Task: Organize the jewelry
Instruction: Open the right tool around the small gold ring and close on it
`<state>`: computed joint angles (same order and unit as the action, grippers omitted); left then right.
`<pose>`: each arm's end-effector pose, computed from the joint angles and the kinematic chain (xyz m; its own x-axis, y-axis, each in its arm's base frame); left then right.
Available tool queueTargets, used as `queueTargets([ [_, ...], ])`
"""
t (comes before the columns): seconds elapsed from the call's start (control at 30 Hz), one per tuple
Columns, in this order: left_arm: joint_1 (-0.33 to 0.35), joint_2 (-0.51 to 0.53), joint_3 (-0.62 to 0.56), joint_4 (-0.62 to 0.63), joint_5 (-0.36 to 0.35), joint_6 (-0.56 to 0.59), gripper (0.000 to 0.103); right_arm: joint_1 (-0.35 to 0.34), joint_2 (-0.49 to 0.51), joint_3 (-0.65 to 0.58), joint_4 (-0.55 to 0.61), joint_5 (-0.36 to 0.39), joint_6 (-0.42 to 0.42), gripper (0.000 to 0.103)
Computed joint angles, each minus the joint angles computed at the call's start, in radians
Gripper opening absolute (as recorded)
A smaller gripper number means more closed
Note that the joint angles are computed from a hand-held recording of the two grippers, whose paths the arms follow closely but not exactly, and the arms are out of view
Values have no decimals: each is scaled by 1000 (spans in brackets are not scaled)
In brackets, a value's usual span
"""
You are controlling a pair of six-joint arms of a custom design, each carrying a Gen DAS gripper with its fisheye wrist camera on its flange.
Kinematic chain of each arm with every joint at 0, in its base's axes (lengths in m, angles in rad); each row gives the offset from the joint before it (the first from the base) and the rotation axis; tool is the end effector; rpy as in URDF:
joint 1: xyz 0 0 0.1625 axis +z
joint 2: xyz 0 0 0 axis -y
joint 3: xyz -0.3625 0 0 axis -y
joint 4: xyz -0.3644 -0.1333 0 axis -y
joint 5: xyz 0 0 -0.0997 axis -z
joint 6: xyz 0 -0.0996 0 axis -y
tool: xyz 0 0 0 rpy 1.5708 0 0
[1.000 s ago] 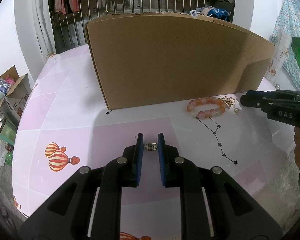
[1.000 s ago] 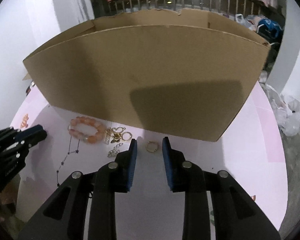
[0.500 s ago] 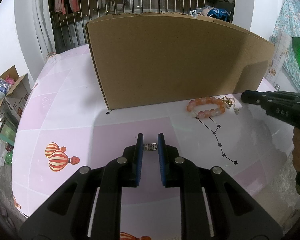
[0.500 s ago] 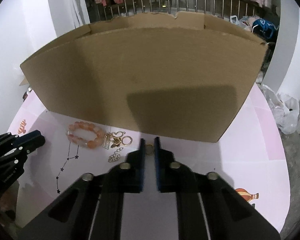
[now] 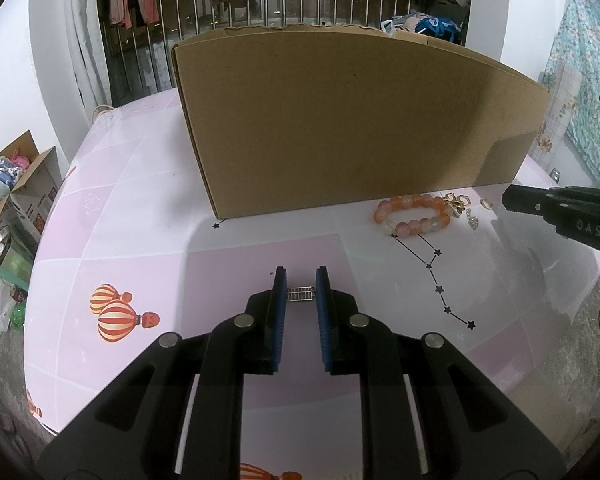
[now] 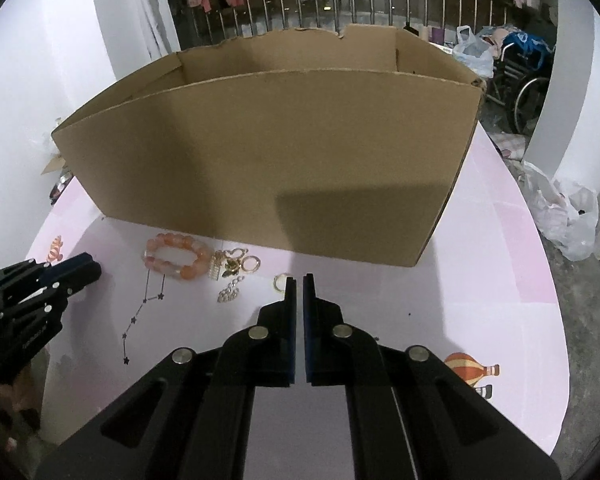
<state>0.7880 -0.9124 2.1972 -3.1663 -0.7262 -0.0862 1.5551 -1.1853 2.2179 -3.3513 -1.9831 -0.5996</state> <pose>-0.1628 -0.4583 0.0671 -0.6874 0.2470 -0.6829 0.6146 0.6989 -0.3659 0.0862 -0.4597 0.1864 -0.7592 -0.1768 0.6263 -0.5050 0.7670 -0.3957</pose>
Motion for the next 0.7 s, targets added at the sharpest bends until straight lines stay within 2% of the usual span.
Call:
queueTargets([
  [0.17, -1, 0, 0, 2, 0, -1, 13, 24, 29, -2, -16, -16, -37, 3],
  [0.27, -1, 0, 0, 2, 0, -1, 13, 42, 71, -18, -68, -78, -78, 3],
  [0.4, -1, 1, 0, 1, 0, -2, 13, 34, 74, -34, -78, -111, -49, 3],
  [0.47, -2, 2, -1, 1, 2, -3, 13, 29, 61, -34, -64, -105, -30, 3],
  [0.6, -2, 1, -1, 1, 1, -3, 13, 28, 23, -13, -11, -46, -31, 4],
  [0.7, -2, 1, 1, 1, 2, -4, 13, 31, 32, -14, 5, -48, -38, 5],
])
